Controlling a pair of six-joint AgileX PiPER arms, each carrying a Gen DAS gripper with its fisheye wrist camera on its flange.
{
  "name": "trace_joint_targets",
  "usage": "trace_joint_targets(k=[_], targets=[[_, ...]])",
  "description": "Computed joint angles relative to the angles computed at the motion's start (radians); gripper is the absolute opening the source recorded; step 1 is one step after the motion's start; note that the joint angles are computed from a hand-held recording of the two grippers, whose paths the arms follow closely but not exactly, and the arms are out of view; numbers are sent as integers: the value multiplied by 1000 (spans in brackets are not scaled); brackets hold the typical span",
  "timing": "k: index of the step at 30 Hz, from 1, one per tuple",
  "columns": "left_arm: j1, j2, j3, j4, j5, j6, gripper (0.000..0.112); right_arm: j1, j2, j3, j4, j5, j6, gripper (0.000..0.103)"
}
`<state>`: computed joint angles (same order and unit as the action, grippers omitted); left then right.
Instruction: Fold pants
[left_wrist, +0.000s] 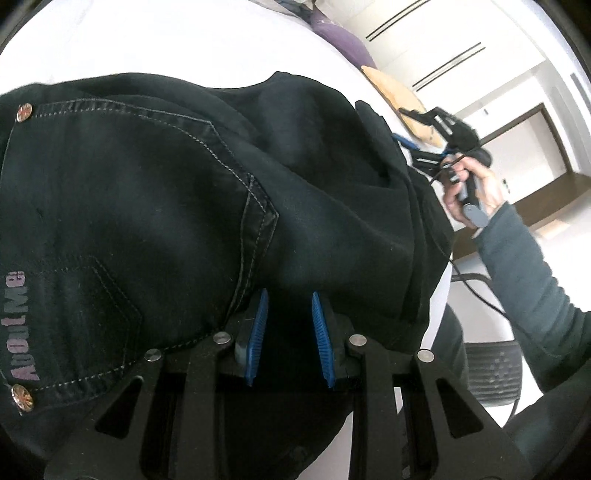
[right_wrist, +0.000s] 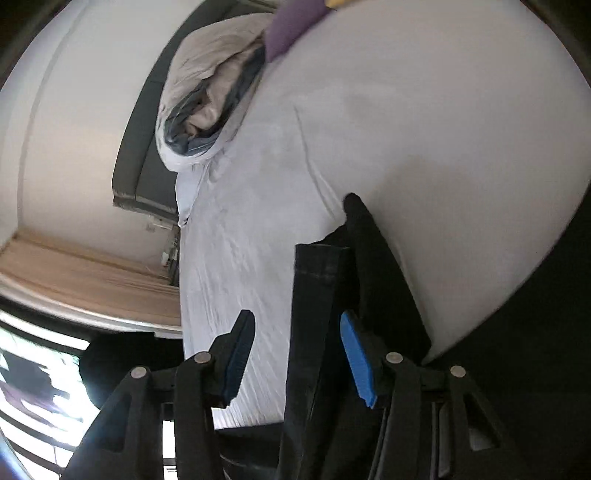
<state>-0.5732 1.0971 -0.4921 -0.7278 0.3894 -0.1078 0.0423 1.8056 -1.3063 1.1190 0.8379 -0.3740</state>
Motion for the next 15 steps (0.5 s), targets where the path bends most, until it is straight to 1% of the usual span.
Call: trace_joint_targets(k=[2, 5, 8, 9, 11, 12, 15], targets=[[82, -51, 26, -65, 66, 111, 24, 4, 39, -18, 19, 13, -22, 53], [114, -78, 37, -71, 91, 140, 24, 14, 80, -45, 6, 13, -23, 53], [117, -86, 41, -62, 92, 136, 24, 8, 112, -52, 27, 27, -48, 53], [113, -82, 41, -67, 87, 138, 24, 14, 121, -68, 13, 27, -36, 53], [117, -88, 46, -74, 90, 149, 24, 11, 132, -78, 1, 33, -27, 50], [85, -74, 44, -65, 61, 122, 24, 9, 136, -88, -6, 39, -10, 46], [83, -76, 41, -57, 63, 113, 24, -24, 137, -57, 52, 35, -27, 46]])
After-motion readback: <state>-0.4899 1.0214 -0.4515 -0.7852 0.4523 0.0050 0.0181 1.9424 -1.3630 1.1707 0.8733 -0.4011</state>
